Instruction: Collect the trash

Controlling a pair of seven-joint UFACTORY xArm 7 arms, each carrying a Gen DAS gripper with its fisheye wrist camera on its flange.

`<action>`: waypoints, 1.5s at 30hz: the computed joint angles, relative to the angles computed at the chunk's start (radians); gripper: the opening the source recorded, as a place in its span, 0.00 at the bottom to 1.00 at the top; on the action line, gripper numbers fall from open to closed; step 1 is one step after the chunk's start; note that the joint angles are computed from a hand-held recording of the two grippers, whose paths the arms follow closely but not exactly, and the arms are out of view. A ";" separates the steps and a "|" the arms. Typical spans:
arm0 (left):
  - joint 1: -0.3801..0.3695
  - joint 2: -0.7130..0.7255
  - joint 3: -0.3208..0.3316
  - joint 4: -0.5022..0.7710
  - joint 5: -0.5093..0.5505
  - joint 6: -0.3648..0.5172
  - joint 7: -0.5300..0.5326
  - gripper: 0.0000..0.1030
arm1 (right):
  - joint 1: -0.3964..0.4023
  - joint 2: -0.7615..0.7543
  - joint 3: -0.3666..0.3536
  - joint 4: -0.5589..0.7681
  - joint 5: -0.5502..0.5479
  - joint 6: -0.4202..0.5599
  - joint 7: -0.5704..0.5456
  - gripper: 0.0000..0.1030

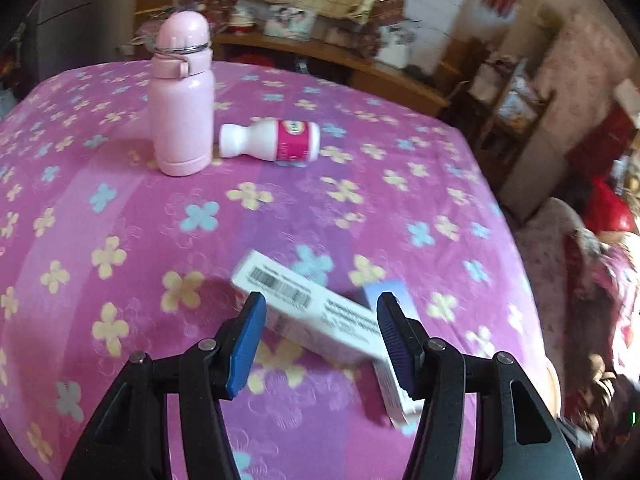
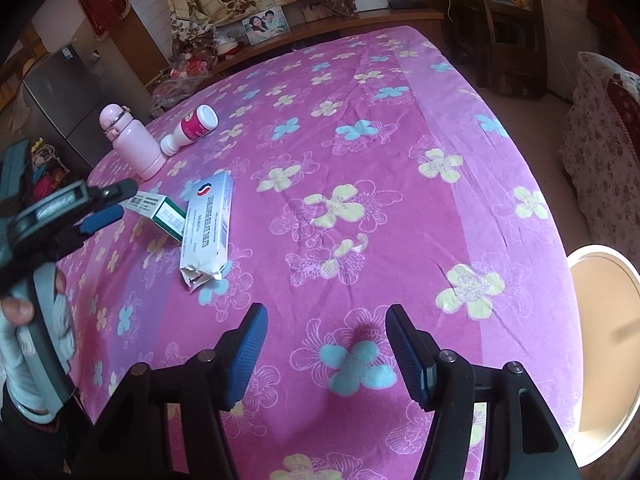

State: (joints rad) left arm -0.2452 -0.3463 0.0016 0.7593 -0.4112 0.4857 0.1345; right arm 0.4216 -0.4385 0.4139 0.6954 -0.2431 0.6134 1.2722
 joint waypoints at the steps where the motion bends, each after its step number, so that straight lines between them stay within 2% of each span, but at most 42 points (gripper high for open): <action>1: 0.024 0.026 -0.030 0.018 0.049 -0.005 -0.047 0.57 | 0.001 -0.001 -0.001 -0.002 0.001 -0.004 0.000 0.63; 3: 0.075 0.054 -0.093 0.036 0.174 -0.022 -0.145 0.57 | 0.001 -0.001 -0.001 -0.004 0.001 -0.007 0.000 0.63; 7: 0.081 0.084 -0.114 0.055 0.302 -0.019 -0.220 0.57 | 0.003 0.009 -0.005 -0.004 0.004 -0.019 -0.007 0.64; 10: 0.059 0.070 -0.091 0.049 0.293 -0.022 -0.208 0.57 | 0.004 0.021 -0.005 0.002 0.003 -0.028 -0.011 0.64; 14: 0.057 0.051 -0.092 0.049 0.320 -0.040 -0.216 0.57 | 0.000 0.035 -0.004 0.010 -0.005 -0.037 -0.008 0.64; 19: 0.072 0.099 -0.116 0.096 0.406 0.037 -0.253 0.57 | 0.001 0.054 -0.003 0.028 -0.015 -0.039 -0.004 0.64; 21: 0.077 0.069 -0.113 0.060 0.437 0.021 -0.253 0.57 | 0.004 0.057 -0.003 0.034 -0.019 -0.038 -0.006 0.64; 27: 0.061 -0.032 -0.020 -0.045 0.337 0.080 -0.084 0.57 | 0.007 0.104 -0.009 0.066 -0.033 -0.064 -0.019 0.64; 30: 0.041 -0.070 0.060 -0.086 0.199 0.113 0.027 0.57 | 0.009 0.150 -0.008 0.096 -0.053 -0.087 -0.021 0.65; 33: 0.041 -0.094 0.095 -0.107 0.080 0.133 0.068 0.57 | 0.017 0.197 -0.011 0.131 -0.072 -0.092 -0.019 0.65; 35: 0.043 -0.098 0.094 -0.112 0.021 0.126 0.071 0.64 | 0.027 0.219 -0.017 0.148 -0.083 -0.094 -0.014 0.65; 37: 0.050 -0.089 0.075 -0.107 -0.012 0.104 0.042 0.67 | 0.037 0.230 -0.024 0.157 -0.092 -0.094 -0.009 0.65; 39: 0.072 -0.064 0.026 -0.089 0.023 0.076 -0.016 0.67 | 0.047 0.231 -0.029 0.160 -0.098 -0.087 -0.006 0.65; 41: 0.133 -0.037 -0.063 -0.072 0.154 0.048 -0.158 0.67 | 0.054 0.222 -0.033 0.156 -0.099 -0.082 -0.004 0.65; 45: 0.172 0.003 -0.142 -0.059 0.337 -0.007 -0.360 0.67 | 0.059 0.191 -0.039 0.133 -0.088 -0.079 -0.003 0.65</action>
